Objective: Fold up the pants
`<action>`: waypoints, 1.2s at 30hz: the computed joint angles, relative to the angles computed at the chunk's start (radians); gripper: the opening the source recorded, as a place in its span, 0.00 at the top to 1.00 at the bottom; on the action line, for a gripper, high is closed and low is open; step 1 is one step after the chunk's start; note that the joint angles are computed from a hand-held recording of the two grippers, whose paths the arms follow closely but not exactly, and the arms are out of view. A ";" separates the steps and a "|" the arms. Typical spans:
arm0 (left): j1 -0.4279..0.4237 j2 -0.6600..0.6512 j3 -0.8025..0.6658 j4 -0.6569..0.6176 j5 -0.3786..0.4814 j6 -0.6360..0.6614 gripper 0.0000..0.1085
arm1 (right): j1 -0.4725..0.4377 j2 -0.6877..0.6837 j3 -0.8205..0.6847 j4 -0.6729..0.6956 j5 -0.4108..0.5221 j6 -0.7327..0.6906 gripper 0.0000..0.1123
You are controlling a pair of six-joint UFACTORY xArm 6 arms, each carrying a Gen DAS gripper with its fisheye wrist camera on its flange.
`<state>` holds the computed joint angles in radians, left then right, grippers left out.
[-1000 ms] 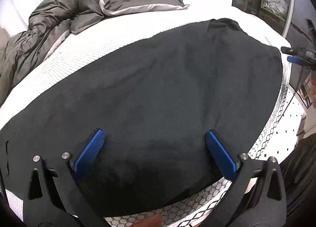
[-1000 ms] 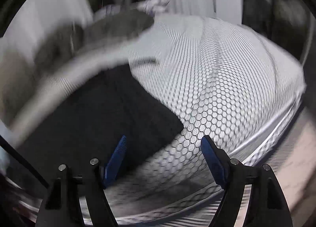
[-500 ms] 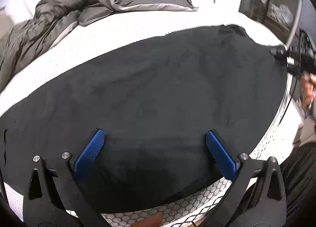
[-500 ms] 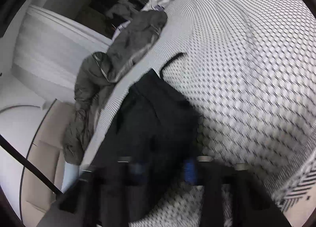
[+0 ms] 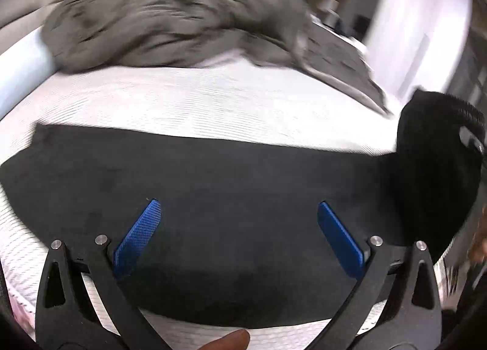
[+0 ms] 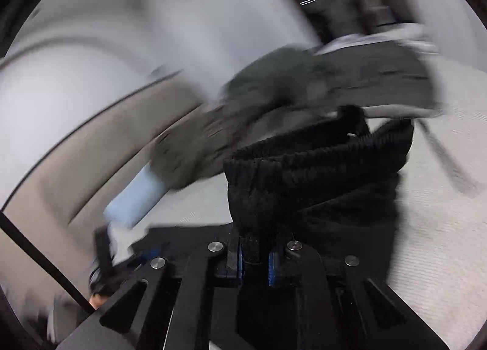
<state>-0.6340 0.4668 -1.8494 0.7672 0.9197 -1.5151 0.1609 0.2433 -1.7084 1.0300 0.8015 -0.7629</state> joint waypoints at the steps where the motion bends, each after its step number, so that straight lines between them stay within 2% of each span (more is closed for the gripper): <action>1: 0.011 -0.063 0.090 0.023 -0.003 -0.054 0.06 | 0.045 0.055 -0.073 -0.021 0.038 0.006 0.91; 4: 0.041 -0.204 0.297 0.042 -0.021 -0.154 0.06 | 0.155 0.178 -0.218 -0.096 0.173 0.011 0.90; 6: 0.055 -0.272 0.401 0.038 -0.029 -0.190 0.06 | 0.212 0.286 -0.349 -0.178 0.291 0.048 0.83; 7: 0.057 -0.291 0.430 0.035 -0.032 -0.196 0.06 | 0.236 0.337 -0.417 -0.241 0.341 0.070 0.76; 8: 0.059 -0.314 0.465 0.029 -0.043 -0.193 0.06 | 0.264 0.364 -0.443 -0.329 0.369 0.080 0.66; 10: 0.059 -0.326 0.492 0.026 -0.073 -0.175 0.06 | 0.281 0.373 -0.442 -0.419 0.374 0.084 0.60; 11: 0.059 -0.327 0.500 0.028 -0.095 -0.162 0.06 | 0.279 0.361 -0.415 -0.445 0.363 0.077 0.60; 13: 0.051 -0.306 0.486 0.008 -0.132 -0.115 0.06 | 0.273 0.281 -0.285 -0.510 0.272 0.083 0.59; 16: 0.020 -0.195 0.355 -0.075 -0.140 0.035 0.06 | 0.247 0.181 -0.113 -0.650 0.126 0.151 0.58; 17: 0.006 -0.151 0.296 -0.103 -0.124 0.106 0.06 | 0.231 0.153 -0.055 -0.722 0.088 0.202 0.58; 19: -0.031 -0.066 0.171 -0.147 -0.031 0.250 0.06 | 0.197 0.101 0.046 -0.782 0.042 0.245 0.58; 21: -0.057 -0.007 0.086 -0.157 0.070 0.307 0.06 | 0.157 0.058 0.119 -0.814 0.009 0.269 0.58; 22: -0.059 -0.002 0.080 -0.165 0.080 0.313 0.05 | 0.140 0.027 0.165 -0.805 -0.009 0.259 0.55; 23: -0.057 -0.015 0.096 -0.172 0.073 0.301 0.05 | 0.127 0.003 0.195 -0.798 -0.020 0.259 0.42; 25: -0.052 -0.019 0.089 -0.155 0.087 0.272 0.06 | 0.100 -0.042 0.250 -0.823 -0.040 0.299 0.28; 27: -0.045 -0.043 0.105 -0.108 0.077 0.193 0.06 | 0.073 -0.100 0.319 -0.771 -0.055 0.273 0.28; 29: -0.026 -0.080 0.150 -0.092 0.011 0.108 0.06 | 0.046 -0.098 0.297 -0.676 -0.035 0.209 0.28; 31: -0.011 -0.081 0.149 -0.104 -0.020 0.090 0.06 | 0.033 -0.108 0.302 -0.595 -0.007 0.125 0.29; 32: -0.009 -0.070 0.131 -0.109 -0.012 0.100 0.06 | 0.032 -0.113 0.307 -0.585 0.015 0.103 0.35; 34: -0.015 -0.016 0.051 -0.133 0.040 0.156 0.06 | 0.035 -0.139 0.363 -0.642 0.011 0.094 0.41; 36: -0.016 0.033 -0.018 -0.156 0.073 0.206 0.06 | 0.052 -0.146 0.409 -0.757 -0.019 0.127 0.42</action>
